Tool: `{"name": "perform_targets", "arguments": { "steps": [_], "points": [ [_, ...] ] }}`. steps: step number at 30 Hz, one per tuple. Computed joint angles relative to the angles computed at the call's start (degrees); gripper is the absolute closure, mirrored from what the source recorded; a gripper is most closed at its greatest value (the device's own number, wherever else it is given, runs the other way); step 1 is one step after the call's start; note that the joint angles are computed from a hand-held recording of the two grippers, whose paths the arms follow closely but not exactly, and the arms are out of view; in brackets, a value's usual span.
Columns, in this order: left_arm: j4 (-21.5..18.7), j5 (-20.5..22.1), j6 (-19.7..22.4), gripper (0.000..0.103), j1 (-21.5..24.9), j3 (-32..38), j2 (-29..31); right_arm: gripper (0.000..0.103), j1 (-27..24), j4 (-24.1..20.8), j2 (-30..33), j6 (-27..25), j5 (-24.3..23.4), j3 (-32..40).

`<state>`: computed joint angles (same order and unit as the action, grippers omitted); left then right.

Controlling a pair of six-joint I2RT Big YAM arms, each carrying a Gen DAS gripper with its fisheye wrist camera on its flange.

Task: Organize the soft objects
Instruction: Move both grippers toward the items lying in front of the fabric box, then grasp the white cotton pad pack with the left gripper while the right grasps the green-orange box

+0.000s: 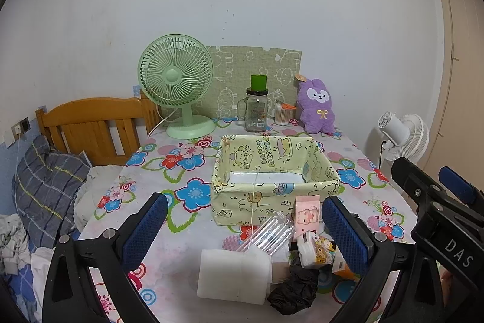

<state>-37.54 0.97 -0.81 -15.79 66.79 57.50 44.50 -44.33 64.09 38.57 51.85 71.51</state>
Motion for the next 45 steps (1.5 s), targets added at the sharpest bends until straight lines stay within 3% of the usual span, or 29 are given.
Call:
{"name": "perform_targets", "arguments": {
  "steps": [28, 33, 45],
  "points": [
    [0.5, 1.96, -0.29, 0.001, 0.51, -3.86, 0.26, 0.008, 0.12, 0.65, 0.26, 2.73, -2.95, -3.25],
    [1.23, 0.89, 0.33, 0.001, 0.0, -5.51, -0.01, 0.008, -0.24, 0.11, 0.5, 3.79, -4.46, -4.29],
    [1.43, 1.85, 0.7, 0.002, 0.3, -7.67, 2.02, 0.008, -1.22, 3.51, 1.53, 4.69, -9.8, -7.72]
  ]
}}
